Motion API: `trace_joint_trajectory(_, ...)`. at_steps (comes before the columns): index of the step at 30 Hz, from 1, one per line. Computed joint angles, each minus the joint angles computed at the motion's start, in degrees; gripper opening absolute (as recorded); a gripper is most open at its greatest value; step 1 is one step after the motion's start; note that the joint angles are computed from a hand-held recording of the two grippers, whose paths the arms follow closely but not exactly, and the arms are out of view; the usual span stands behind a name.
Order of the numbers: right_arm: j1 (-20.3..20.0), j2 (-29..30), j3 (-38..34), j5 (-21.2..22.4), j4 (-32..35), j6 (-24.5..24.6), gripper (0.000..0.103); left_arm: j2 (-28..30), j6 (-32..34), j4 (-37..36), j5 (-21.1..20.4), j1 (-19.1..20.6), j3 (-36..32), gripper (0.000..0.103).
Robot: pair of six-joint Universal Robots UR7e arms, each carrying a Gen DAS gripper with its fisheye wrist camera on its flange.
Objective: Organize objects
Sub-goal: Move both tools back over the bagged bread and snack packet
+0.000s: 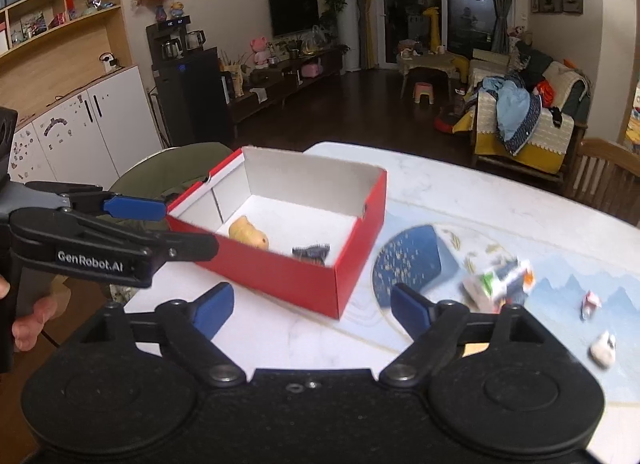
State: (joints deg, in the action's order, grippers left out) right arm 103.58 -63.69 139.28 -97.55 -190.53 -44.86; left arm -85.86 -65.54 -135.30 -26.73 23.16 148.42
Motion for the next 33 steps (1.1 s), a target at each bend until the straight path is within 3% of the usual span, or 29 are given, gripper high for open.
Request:
trace_joint_trajectory(7, -5.1, -4.0, 6.0, 0.1, -4.2, -2.9, 0.095, 5.1, -2.9, -7.2, -2.1, -2.8, 2.1, 0.091)
trace_joint_trajectory(10, -7.6, -5.2, 7.0, -0.1, -5.0, -2.8, 0.096, 9.9, -0.9, -14.1, -3.2, -2.6, 2.3, 0.103)
trace_joint_trajectory(19, -16.1, -8.1, 6.9, -0.6, -7.0, -6.2, 0.096, 28.2, 9.6, -38.5, -6.1, 0.3, -1.0, 0.103)
trace_joint_trajectory(27, -23.3, -8.4, 3.2, -0.9, -6.8, -10.8, 0.096, 37.9, 17.4, -44.3, -9.4, 5.1, -9.4, 0.103)
trace_joint_trajectory(33, -26.9, -7.0, -0.8, -0.2, -5.0, -14.2, 0.096, 43.4, 20.3, -40.7, -9.5, 8.5, -17.4, 0.103)
